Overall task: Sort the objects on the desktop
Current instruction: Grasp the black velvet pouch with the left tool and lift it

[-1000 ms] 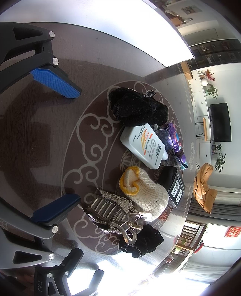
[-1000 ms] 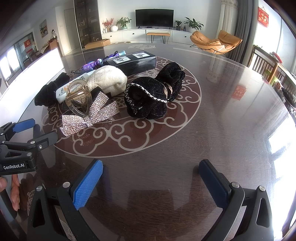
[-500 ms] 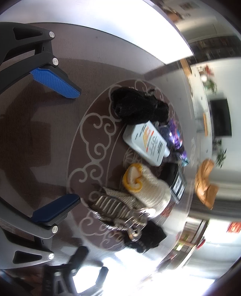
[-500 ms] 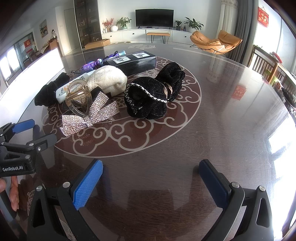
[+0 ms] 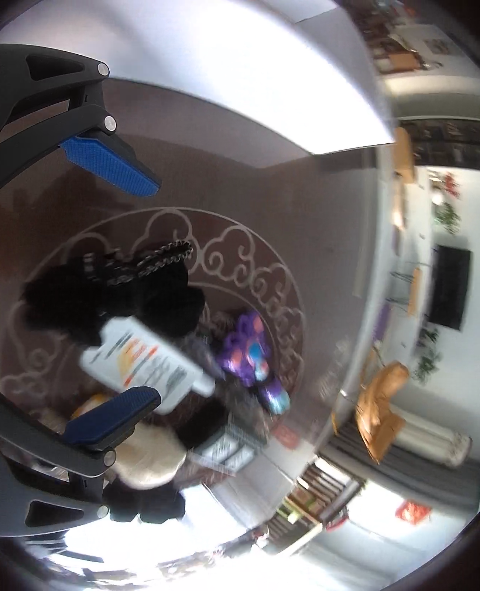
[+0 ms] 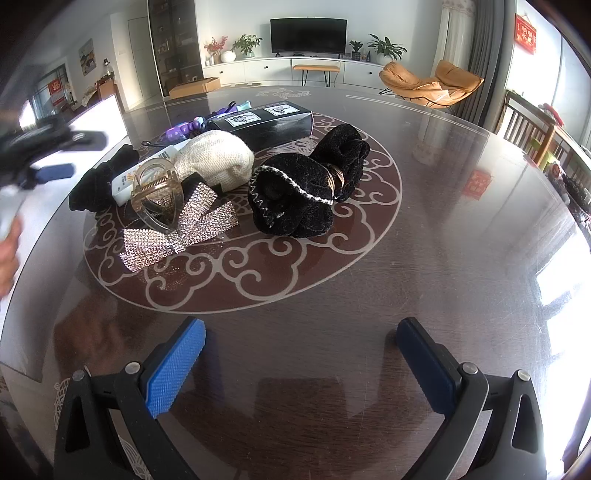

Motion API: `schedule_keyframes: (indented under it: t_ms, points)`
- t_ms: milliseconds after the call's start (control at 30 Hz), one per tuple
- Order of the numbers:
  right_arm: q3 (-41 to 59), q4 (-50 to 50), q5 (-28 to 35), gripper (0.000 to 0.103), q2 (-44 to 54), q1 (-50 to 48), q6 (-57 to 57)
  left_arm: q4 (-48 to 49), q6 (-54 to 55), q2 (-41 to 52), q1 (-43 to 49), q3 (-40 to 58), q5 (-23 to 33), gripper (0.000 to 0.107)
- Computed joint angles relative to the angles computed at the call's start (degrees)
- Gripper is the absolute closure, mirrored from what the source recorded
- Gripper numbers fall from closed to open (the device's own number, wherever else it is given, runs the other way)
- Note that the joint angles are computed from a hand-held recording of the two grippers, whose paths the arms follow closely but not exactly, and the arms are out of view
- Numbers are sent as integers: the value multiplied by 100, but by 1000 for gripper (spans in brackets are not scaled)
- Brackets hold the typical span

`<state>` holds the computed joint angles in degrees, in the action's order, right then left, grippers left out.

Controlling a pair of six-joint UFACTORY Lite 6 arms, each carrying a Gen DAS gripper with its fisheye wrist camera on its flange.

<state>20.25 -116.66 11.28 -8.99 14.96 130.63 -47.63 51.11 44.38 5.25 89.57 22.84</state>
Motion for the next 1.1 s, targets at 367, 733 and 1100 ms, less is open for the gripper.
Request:
schedule_keyframes:
  t_ms: [367, 733, 1100]
  points:
    - [-3, 8, -2, 0, -7, -1, -10, -1754, 2133, -338, 169, -957, -318, 73]
    - [-5, 29, -5, 0, -14, 0, -34, -4912, 6870, -2471, 1462, -4473, 330, 70]
    - [-7, 61, -9, 0, -24, -1, -68, -7163, 9523, -2740, 742, -4993, -220, 19]
